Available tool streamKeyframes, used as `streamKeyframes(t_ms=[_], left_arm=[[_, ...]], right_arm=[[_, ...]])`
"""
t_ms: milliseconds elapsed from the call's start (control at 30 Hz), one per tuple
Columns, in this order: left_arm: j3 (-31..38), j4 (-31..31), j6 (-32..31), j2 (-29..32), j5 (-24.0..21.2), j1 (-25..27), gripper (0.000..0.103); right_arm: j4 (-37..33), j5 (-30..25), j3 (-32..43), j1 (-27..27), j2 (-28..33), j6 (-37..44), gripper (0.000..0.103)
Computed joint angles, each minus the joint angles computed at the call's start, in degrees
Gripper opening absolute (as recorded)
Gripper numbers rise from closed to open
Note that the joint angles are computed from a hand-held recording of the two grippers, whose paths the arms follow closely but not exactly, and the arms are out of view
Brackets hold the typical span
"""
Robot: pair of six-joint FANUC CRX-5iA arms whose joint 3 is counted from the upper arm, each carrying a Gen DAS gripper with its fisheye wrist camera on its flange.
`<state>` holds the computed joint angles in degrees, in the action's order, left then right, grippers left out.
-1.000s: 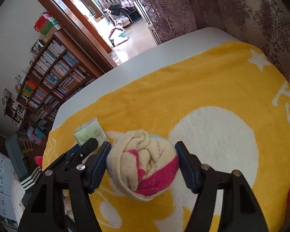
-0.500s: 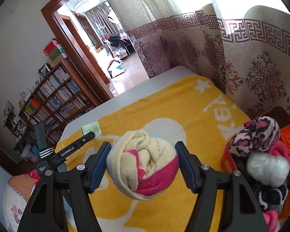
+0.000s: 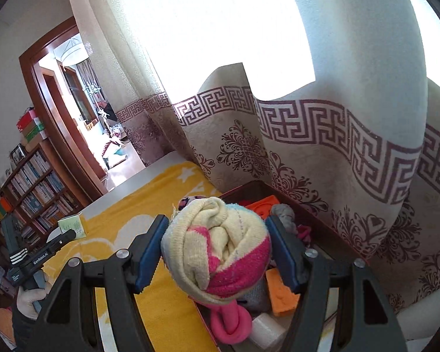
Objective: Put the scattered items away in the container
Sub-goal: 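Carry the medicine box and rolled sock over the red box with both grippers, then lower the medicine box and sock into the red box and open both grippers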
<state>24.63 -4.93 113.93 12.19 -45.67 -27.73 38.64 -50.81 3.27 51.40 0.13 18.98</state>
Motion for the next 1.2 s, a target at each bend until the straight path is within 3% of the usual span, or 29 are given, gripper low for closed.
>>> streamKeyframes(t_ms=[367, 767, 933, 1033, 1200], left_arm=[[6.6, 5.6, -6.4, 5.2, -0.8, -5.5, 0.053], [20.7, 10.5, -12.2, 16.0, -5.4, -10.9, 0.053], [30.7, 14.0, -15.6, 23.6, -8.8, -12.6, 0.053], [37.8, 16.4, -17.7, 28.9, -13.1, -13.3, 0.053], [43.7, 18.6, -22.2, 33.6, -18.7, -14.6, 0.054]], right_arm=[[-2.2, 2.6, -5.5, -1.2, -4.0, 0.3, 0.072], [-1.2, 6.5, -11.6, -4.1, -8.2, -3.7, 0.072], [3.4, 7.2, -13.8, -3.7, -9.4, -6.4, 0.072], [5.1, 7.6, -14.3, -3.8, -9.8, -7.1, 0.072], [4.4, 8.9, -13.5, -4.5, -9.1, -6.0, 0.072]])
